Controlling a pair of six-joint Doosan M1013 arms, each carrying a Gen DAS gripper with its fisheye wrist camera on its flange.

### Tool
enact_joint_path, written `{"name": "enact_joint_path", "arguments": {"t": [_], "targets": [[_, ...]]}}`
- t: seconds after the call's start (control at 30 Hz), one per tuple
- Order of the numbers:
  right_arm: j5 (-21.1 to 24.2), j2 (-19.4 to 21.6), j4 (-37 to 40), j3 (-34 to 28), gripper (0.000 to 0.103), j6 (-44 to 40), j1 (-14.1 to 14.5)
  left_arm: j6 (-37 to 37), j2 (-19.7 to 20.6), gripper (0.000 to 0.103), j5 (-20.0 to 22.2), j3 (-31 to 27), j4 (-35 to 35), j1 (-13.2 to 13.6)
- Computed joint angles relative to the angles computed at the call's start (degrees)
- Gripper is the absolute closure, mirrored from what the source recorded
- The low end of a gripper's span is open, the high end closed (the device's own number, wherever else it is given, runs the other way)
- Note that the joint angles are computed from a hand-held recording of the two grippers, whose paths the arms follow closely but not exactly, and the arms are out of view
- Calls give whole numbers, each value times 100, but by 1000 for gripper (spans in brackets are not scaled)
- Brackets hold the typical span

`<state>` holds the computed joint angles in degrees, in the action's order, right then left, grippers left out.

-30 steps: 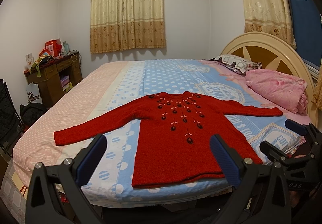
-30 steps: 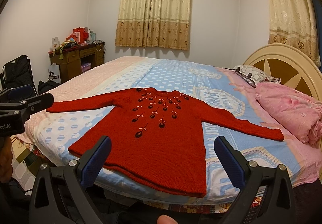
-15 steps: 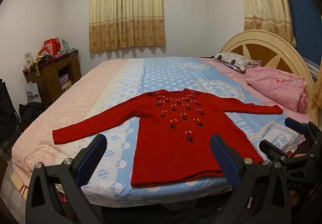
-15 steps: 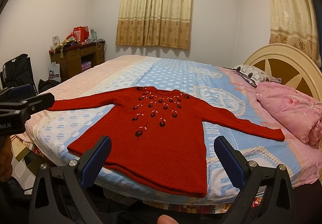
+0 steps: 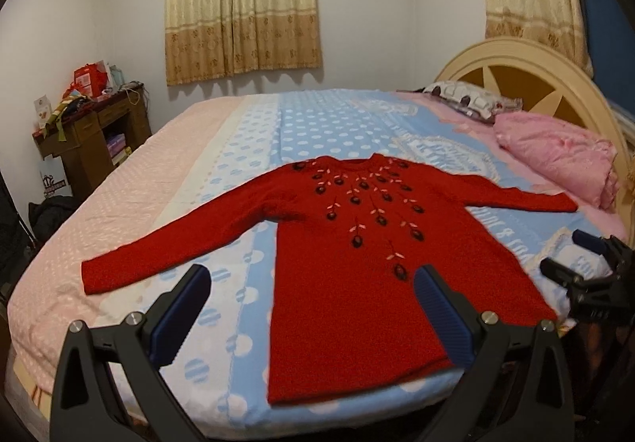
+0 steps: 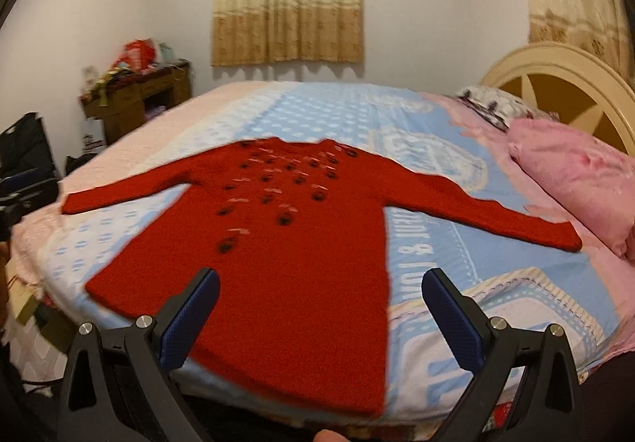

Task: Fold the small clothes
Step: 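Move the right tool to the red sweater's sleeve cuff and open it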

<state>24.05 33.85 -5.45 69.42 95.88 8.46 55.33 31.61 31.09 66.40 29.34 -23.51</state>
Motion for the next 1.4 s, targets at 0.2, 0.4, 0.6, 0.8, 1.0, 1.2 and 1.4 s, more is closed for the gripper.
{"name": "enact_joint_path", "arguments": {"t": [0.2, 0.4, 0.6, 0.8, 1.0, 1.2, 1.4], "targets": [[643, 523, -80, -813, 1, 421, -270, 771, 534, 0, 389, -805, -352, 104], [1331, 1022, -180, -1668, 1, 952, -580, 1478, 1187, 0, 795, -1774, -774, 211], [1928, 1392, -321, -2303, 2, 1682, -918, 1687, 1765, 0, 1277, -2667, -974, 292], [2311, 1450, -497, -2442, 24, 2357, -1245, 1971, 2339, 0, 1938, -3656, -1620, 421], [2705, 1550, -903, -2651, 34, 3115, -1527, 2003, 2780, 0, 2441, -4431, -1804, 471], [2893, 1656, -460, -2823, 39, 3299, -1762, 2033, 3144, 0, 2846, -5078, -1916, 514], [3069, 1946, -352, -3326, 49, 3221, -1774, 2034, 3310, 0, 3052, -5365, -2049, 544]]}}
